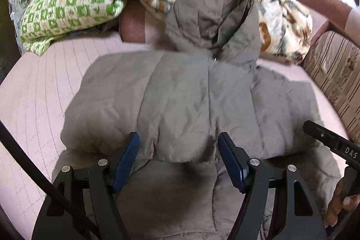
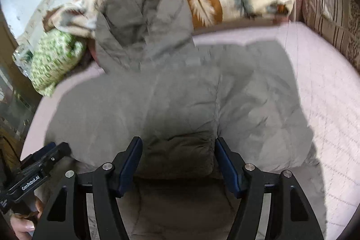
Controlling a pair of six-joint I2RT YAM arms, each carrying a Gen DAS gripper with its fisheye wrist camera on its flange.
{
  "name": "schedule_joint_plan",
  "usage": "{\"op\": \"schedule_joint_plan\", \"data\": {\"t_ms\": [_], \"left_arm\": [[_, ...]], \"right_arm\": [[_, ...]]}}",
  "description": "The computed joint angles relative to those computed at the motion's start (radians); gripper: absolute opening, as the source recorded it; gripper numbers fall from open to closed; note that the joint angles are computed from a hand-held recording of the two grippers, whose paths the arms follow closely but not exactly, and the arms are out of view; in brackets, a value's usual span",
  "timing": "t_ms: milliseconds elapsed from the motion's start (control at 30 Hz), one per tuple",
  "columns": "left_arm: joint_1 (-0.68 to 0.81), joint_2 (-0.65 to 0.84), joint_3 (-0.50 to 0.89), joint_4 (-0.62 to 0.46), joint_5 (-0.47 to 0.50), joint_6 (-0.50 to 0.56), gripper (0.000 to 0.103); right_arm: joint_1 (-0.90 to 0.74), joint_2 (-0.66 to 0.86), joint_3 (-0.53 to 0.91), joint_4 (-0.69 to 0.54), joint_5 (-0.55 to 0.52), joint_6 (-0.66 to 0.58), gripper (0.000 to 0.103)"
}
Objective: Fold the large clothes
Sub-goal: 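Open both grippers and release the folded hem onto the jacket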
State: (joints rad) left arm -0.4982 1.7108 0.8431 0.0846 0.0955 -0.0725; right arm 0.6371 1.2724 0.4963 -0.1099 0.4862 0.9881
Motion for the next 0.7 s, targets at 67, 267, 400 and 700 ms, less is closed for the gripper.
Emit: {"op": "schedule_joint_plan", "data": {"t_ms": [67,267,400,700], "left_arm": [[0.004,-0.013,-0.005,0.005,0.001,-0.001,0.071],[0.005,-0.014,-0.009,0.006,-0.013,0.002,0.071],[-0.005,-0.009,-0.009,0.015,-0.038,0.011,0.071],[-0.029,0.062,0.019,0.023,-0.109,0.044,0.073]], "right_arm": [[0.030,-0.054,-0.007,-0.033,0.064,0.002,0.071],[0.058,-0.118,-0.044,-0.010,0.102,0.019,0.071],[0.047,-0.088,-0.037,0.003,0.072,0.004,0.071],[0.035,-0.011,-0.009,0.070,0.019,-0.076,0.070]]}}
